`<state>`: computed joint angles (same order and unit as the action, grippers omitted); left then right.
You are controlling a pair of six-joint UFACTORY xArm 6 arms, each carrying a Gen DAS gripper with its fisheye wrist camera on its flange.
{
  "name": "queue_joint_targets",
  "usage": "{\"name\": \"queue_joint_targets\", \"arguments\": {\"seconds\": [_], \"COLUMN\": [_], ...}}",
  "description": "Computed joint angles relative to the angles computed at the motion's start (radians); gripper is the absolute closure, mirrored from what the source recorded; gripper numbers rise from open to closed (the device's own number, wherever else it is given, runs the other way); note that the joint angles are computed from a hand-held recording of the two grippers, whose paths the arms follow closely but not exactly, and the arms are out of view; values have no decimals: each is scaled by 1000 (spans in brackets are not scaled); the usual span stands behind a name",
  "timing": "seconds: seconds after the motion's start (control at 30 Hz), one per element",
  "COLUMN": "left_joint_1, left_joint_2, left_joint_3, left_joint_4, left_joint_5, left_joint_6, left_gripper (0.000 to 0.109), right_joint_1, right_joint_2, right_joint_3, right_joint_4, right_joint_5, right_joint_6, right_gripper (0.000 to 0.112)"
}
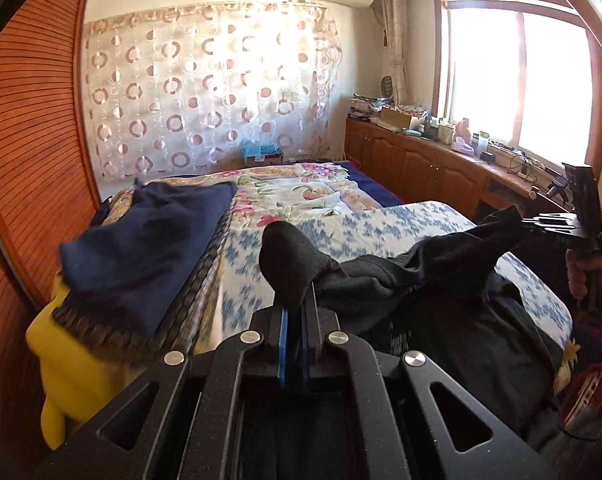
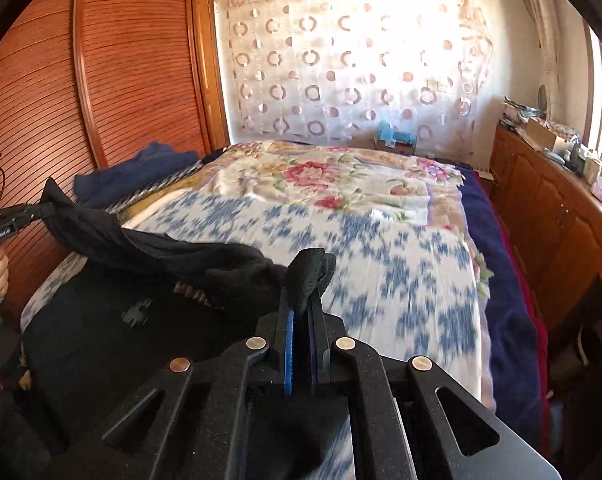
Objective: Fold small clothes
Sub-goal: 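Grasp the T-shirt hem with the left tool while the right tool grips and lifts it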
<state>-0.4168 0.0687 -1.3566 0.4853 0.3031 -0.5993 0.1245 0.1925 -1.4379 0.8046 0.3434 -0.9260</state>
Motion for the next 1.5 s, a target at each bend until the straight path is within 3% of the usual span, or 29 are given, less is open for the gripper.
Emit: {"name": "queue_joint_targets", "arguments": {"seconds": [0.17,0.4,0.57,0.87,0.93,1.0,1.07,1.1,1.17,1.2,1.23,1.3,1.43,1.5], "left_joint_1": [-11,-34,-55,-58,-59,-63,-60,-58,-56,-56,-52,-44,-15,-1], "left_joint_2": [-137,-273,-291,-281,-290,-302,-328,-338,-347,-346,-343,-322,-255,-206], "left_joint_3": [179,362,422,461,465,459,464,463,451,440,425,390,318,279], "left_joint_4": [48,88,37,54,53,31,50,63,76,85,108,110,128,66], "left_joint_5": [0,2,33,35,40,57,41,33,38,46,52,69,76,72], "left_joint_6": [-85,-196,-171,-177,-172,-144,-165,-177,-188,-196,-211,-203,-192,-130], "left_gripper": [103,103,103,101,90,89,78,62,45,30,27,26,26,26], "right_joint_1": [-4,-29,-51,-49,-43,-39,-33,-26,-22,-23,-23,-22,-19,-18], "right_joint_2": [-192,-392,-445,-388,-386,-390,-409,-408,-429,-437,-444,-449,-412,-367], "right_joint_3": [224,377,431,445,445,446,446,452,450,446,445,441,414,375], "right_joint_4": [97,-15,-66,-229,-258,-265,-325,-326,-327,-338,-343,-339,-384,-340], "right_joint_5": [5,87,148,151,139,136,133,110,102,96,85,63,6,4], "right_joint_6": [-101,-35,27,194,219,222,254,245,239,245,246,236,278,264], "right_gripper": [107,107,107,107,107,107,105,101,94,86,73,59,51,51]}}
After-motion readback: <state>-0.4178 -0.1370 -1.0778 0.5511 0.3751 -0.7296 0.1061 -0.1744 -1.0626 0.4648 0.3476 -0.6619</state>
